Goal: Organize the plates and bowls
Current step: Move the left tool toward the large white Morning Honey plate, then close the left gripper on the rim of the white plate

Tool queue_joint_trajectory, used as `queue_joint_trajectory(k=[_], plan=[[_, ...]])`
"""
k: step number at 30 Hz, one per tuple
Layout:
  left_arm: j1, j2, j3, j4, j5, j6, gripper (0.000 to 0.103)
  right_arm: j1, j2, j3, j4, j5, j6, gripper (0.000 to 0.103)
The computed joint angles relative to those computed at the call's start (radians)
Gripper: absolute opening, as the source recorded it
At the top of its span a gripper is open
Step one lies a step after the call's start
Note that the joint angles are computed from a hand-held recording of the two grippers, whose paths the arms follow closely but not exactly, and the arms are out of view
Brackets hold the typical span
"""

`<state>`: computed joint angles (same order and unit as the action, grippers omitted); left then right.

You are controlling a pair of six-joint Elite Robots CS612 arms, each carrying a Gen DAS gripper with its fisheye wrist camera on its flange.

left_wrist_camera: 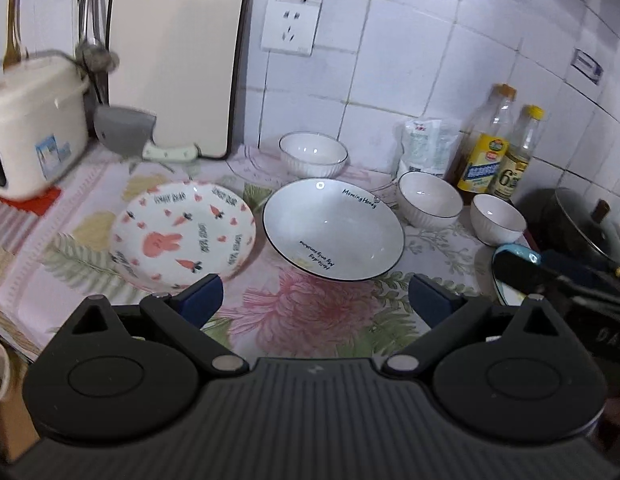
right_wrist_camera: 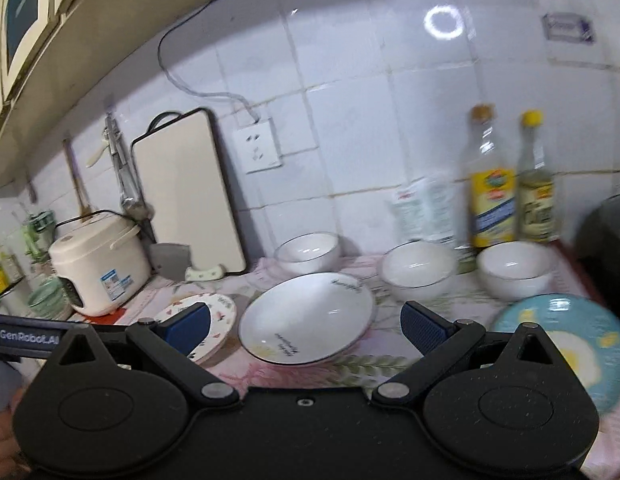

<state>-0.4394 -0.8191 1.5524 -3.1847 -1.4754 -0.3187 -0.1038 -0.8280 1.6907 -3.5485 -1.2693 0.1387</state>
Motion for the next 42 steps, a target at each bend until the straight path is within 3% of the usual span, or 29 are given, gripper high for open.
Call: queue_joint_trajectory(k=[3, 4, 9, 17, 21, 23, 27, 31, 34, 36, 39, 42], plan=[[-0.023, 0.046, -0.046, 0.023, 0.138, 0.042, 0.097, 0.013, 0.055, -0.054, 0.002, -0.049, -0.02, 0.102], [-0.023, 0.061, -0.06, 0.014, 0.147, 0.046, 0.097, 0.013, 0.07, -0.071, 0.011, -0.043, -0.012, 0.102], [-0.01, 0.121, -0.131, 0.032, 0.107, -0.026, 0.095, 0.004, 0.138, -0.146, 0.046, -0.027, 0.045, 0.102], [0.008, 0.202, -0.263, 0.127, 0.052, -0.143, 0.093, -0.018, 0.208, -0.263, 0.212, 0.02, 0.202, 0.09], [0.01, 0.233, -0.329, 0.216, 0.041, -0.163, 0.088, -0.016, 0.232, -0.314, 0.288, 0.03, 0.212, 0.077], [0.011, 0.244, -0.354, 0.25, 0.039, -0.168, 0.086, -0.014, 0.243, -0.338, 0.323, 0.025, 0.219, 0.065], [0.014, 0.264, -0.4, 0.321, 0.033, -0.184, 0.072, -0.016, 0.257, -0.375, 0.38, 0.034, 0.235, 0.052], [0.019, 0.277, -0.432, 0.385, 0.015, -0.191, 0.058, -0.016, 0.262, -0.395, 0.422, 0.036, 0.233, 0.029], [0.023, 0.283, -0.443, 0.412, 0.001, -0.197, 0.047, -0.013, 0.262, -0.4, 0.445, 0.018, 0.231, 0.018], [0.029, 0.287, -0.453, 0.445, -0.012, -0.216, 0.034, -0.014, 0.264, -0.405, 0.447, 0.018, 0.234, 0.016], [0.047, 0.296, -0.453, 0.416, -0.08, -0.292, 0.027, -0.015, 0.264, -0.405, 0.445, 0.019, 0.218, 0.016], [0.049, 0.304, -0.46, 0.406, -0.094, -0.281, 0.023, -0.017, 0.267, -0.407, 0.447, 0.028, 0.214, 0.016]])
